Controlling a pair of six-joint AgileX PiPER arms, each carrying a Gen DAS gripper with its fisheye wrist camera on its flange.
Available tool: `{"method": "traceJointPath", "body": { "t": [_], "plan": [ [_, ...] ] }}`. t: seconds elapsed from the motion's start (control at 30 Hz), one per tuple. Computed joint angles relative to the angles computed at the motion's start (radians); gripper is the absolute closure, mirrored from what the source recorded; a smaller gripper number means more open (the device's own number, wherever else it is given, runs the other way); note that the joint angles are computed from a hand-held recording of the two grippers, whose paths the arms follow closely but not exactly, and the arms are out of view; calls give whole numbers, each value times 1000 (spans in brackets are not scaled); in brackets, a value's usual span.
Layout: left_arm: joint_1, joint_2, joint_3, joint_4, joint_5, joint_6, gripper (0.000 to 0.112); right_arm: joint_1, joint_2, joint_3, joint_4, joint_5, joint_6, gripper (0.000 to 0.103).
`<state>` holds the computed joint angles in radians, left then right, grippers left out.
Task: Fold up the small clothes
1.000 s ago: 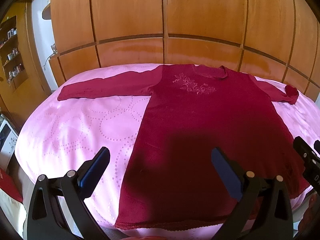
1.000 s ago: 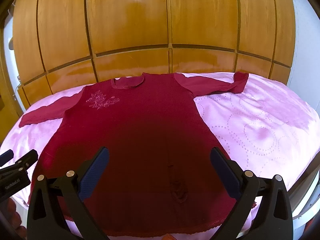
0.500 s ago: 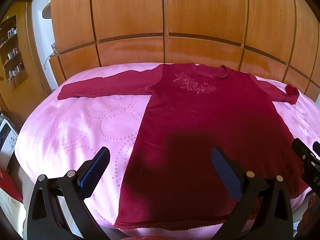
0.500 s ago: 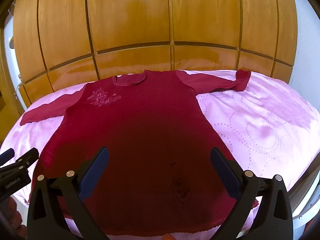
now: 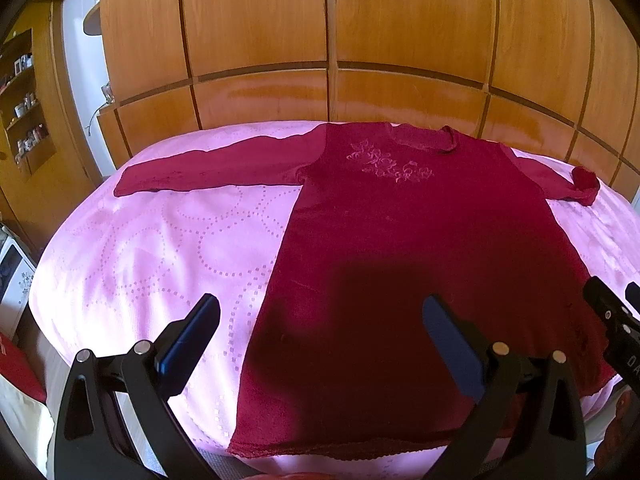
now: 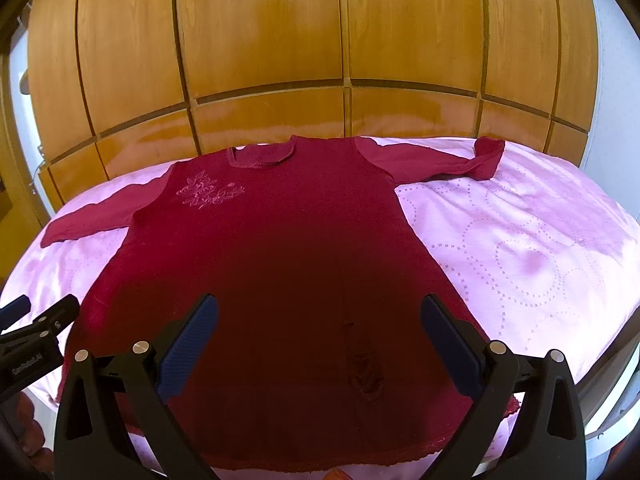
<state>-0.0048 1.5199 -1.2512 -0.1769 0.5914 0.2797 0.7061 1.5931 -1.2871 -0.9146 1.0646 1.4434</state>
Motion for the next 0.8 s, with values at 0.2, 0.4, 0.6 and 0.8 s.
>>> {"method": "traceJointPath", "body": {
  "t": [0.2, 0.4, 0.6, 0.8],
  "plan": [
    [4, 5, -4, 0, 2, 1, 11, -1, 1, 3, -5, -4, 9, 3],
    [18, 50, -46, -35, 57, 36, 11, -36, -8, 24, 15, -46, 27, 3],
    [53, 130, -111, -146, 167, 132, 11, -83, -22, 66, -11, -101, 26, 3],
    [149, 305, -291, -393, 381, 235, 11, -255, -50, 112, 4, -281, -18, 3]
  ]
}}
